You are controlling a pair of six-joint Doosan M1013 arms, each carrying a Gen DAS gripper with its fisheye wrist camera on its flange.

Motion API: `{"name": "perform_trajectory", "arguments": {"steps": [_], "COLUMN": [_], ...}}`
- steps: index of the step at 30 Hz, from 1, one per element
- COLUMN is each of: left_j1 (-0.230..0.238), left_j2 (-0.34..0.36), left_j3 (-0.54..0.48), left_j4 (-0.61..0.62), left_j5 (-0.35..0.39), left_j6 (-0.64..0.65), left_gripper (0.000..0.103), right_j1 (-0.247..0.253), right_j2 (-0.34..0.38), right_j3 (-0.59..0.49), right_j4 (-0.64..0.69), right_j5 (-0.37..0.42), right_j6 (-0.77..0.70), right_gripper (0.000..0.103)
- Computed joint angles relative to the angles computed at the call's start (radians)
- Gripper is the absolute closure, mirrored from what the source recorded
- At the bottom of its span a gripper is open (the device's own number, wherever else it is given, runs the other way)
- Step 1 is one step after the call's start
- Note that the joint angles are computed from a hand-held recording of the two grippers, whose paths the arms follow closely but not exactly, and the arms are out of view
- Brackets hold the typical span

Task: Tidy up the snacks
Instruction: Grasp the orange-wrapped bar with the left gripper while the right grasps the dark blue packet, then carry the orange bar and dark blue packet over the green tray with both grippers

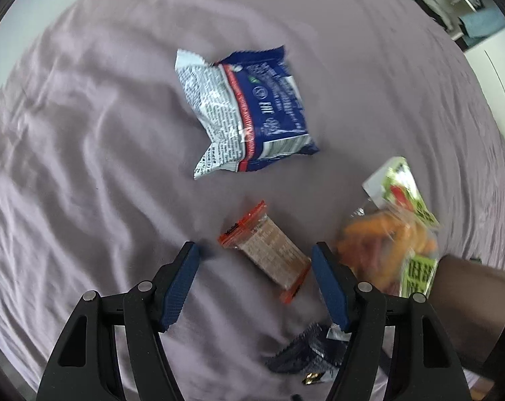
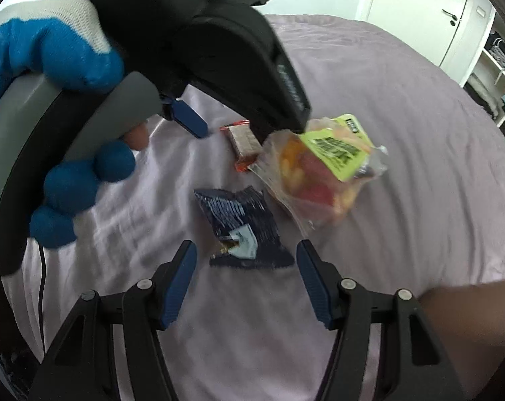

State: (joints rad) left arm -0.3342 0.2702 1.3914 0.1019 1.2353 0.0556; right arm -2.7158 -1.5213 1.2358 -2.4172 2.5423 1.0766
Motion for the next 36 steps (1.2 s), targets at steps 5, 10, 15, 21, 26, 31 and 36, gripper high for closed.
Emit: {"name": "perform_trajectory", "arguments": {"steps": [5, 10, 15, 21, 26, 31, 36], "left_j1": [0.018, 0.021, 0.015, 0.002, 0.000, -0.015, -0.043], "left_j2": [-0.008, 0.001, 0.008, 0.001, -0.025, -0.050, -0.069], "left_j3": [0.023, 0.016, 0.004, 0.010, 0.041, 0.069, 0.065], "left_j4": [-0.031, -0.031, -0.017, 0.010, 0.023, 0.052, 0.074], "left_j5": [-0.036, -0.035, -0.017, -0.008, -0.037, -0.053, -0.031], "left_j6": [-0.009, -0.016, -0.007, 0.000, 0.023, 0.054, 0.045], "left_gripper": [0.039, 0.039, 0.041, 0.061, 0.079, 0.080, 0.081], "right_j1": [0.010, 0.023, 0.038, 0.043, 0.036, 0.033, 0.018], "right_j2": [-0.015, -0.016, -0.016, -0.009, -0.006, 0.008, 0.026], "right_j3": [-0.003, -0.029, -0.038, -0.039, -0.030, -0.040, -0.056], "right_j4": [0.012, 0.016, -0.006, -0.039, -0.034, 0.003, 0.021], "right_j5": [-0.010, -0.002, 0.013, 0.022, 0.038, 0.040, 0.028], "right_j6": [0.023, 0.044, 0.056, 0.087, 0.115, 0.182, 0.235], "right_gripper": [0.031, 0.031, 0.059, 0.062, 0.070, 0.075, 0.075]}}
